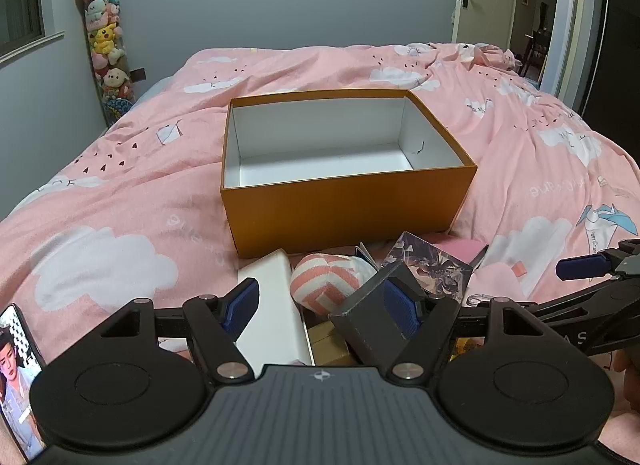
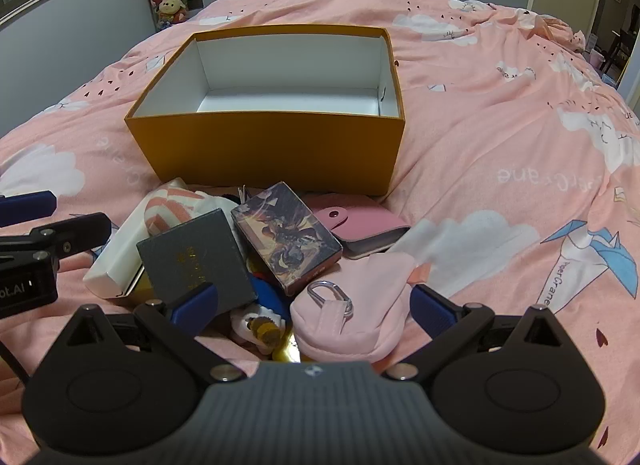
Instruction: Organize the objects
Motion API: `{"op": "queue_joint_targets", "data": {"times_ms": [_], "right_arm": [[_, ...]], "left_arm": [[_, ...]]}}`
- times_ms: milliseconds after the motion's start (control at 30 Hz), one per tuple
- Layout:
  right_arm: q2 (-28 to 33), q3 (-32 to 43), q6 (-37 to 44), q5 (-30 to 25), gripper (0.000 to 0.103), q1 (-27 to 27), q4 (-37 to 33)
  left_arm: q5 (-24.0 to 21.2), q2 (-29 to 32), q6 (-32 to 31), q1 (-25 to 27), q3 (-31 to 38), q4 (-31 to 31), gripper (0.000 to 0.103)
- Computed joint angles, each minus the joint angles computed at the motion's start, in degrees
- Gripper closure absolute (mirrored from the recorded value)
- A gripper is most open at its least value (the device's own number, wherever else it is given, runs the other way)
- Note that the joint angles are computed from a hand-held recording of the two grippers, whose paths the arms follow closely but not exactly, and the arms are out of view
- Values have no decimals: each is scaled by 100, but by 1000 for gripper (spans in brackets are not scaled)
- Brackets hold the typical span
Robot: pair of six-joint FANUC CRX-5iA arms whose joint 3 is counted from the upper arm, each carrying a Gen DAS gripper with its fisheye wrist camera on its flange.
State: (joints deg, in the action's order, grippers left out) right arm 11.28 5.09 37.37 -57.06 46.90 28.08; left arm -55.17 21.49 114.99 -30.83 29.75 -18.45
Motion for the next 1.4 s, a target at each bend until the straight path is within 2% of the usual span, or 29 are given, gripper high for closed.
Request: {"op": "queue_joint_targets", "data": {"times_ms": [467,667,833,900,967,1033,1167,1267,1400], "right_arm": [[32,50,73,-39,1,-10,-80],[57,142,276,32,1,-83,-230],[71,214,586,241,1,-157,-336],[119,300,752,326,4,-199,-392],[217,482,960,331,13,-254,-532],[361,762,1237,247,26,-323,-792],[696,1336,1816,88,34,-454,-1279],[922,1698,2168,-58,41,-532,-1564],[1206,2148,2495,-301,43,-635,-1924]], "left_arm": [[0,20,-142,52,-16,167,20],[355,-65,-687,326,-314,889,24],[323,-27,-1113,566,-358,1401,29],[47,99,-1195,647,-159,1469,31],[-260,273,-1245,721,100,1471,31],[-715,541,-1285,816,472,1566,31],[-1569,1163,-1311,1102,1225,2108,28],[-1993,1544,-1258,1193,1685,2262,24],[-2604,2075,-1125,1285,2369,2451,22]]}}
